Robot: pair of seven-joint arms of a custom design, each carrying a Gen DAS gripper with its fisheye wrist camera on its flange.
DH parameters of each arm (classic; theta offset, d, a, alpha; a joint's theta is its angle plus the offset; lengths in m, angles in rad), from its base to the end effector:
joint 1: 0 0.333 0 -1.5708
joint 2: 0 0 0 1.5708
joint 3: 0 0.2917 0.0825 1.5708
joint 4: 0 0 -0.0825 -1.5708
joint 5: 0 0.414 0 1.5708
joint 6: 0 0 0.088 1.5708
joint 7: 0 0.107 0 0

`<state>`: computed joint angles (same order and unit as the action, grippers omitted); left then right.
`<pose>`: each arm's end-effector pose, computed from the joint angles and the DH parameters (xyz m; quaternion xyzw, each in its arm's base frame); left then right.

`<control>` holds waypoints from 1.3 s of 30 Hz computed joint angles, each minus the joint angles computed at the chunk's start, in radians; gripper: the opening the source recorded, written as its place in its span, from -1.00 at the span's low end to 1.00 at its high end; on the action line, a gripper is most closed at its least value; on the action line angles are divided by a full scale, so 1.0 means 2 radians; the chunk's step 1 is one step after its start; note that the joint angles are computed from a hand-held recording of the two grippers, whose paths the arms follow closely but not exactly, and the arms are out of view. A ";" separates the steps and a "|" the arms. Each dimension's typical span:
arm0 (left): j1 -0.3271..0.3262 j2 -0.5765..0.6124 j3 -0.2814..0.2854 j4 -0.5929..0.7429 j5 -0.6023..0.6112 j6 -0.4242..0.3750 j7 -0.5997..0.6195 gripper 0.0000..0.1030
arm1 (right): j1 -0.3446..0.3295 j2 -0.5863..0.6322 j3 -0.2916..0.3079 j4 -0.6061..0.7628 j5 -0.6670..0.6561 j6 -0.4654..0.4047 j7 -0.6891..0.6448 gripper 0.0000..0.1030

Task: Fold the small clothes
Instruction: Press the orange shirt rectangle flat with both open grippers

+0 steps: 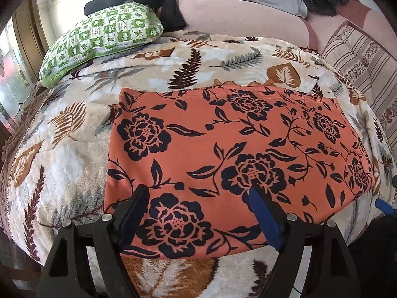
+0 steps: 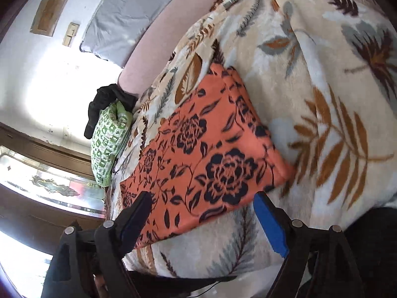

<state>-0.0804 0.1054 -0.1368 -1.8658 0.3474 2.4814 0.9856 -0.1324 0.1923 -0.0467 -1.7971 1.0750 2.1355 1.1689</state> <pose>0.6398 -0.1399 0.4790 -0.7282 0.6248 -0.1827 0.2144 0.6568 -0.0787 0.4381 -0.5206 0.7243 0.1565 0.4241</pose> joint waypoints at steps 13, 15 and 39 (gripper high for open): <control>-0.010 0.013 -0.005 0.025 -0.003 -0.013 0.004 0.60 | -0.014 0.045 0.011 -0.007 0.123 0.007 0.056 0.70; -0.011 0.020 -0.004 0.031 -0.003 -0.010 0.002 0.61 | -0.013 0.047 0.015 -0.001 0.126 0.018 0.040 0.69; -0.027 0.111 0.002 0.108 0.000 -0.027 0.015 0.70 | -0.009 0.030 0.014 0.013 -0.032 0.094 0.071 0.67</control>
<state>-0.1337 0.3274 -0.1335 -1.6499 0.3466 2.4268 1.0160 -0.1498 0.2529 -0.0196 -1.7713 1.0118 2.3241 1.3111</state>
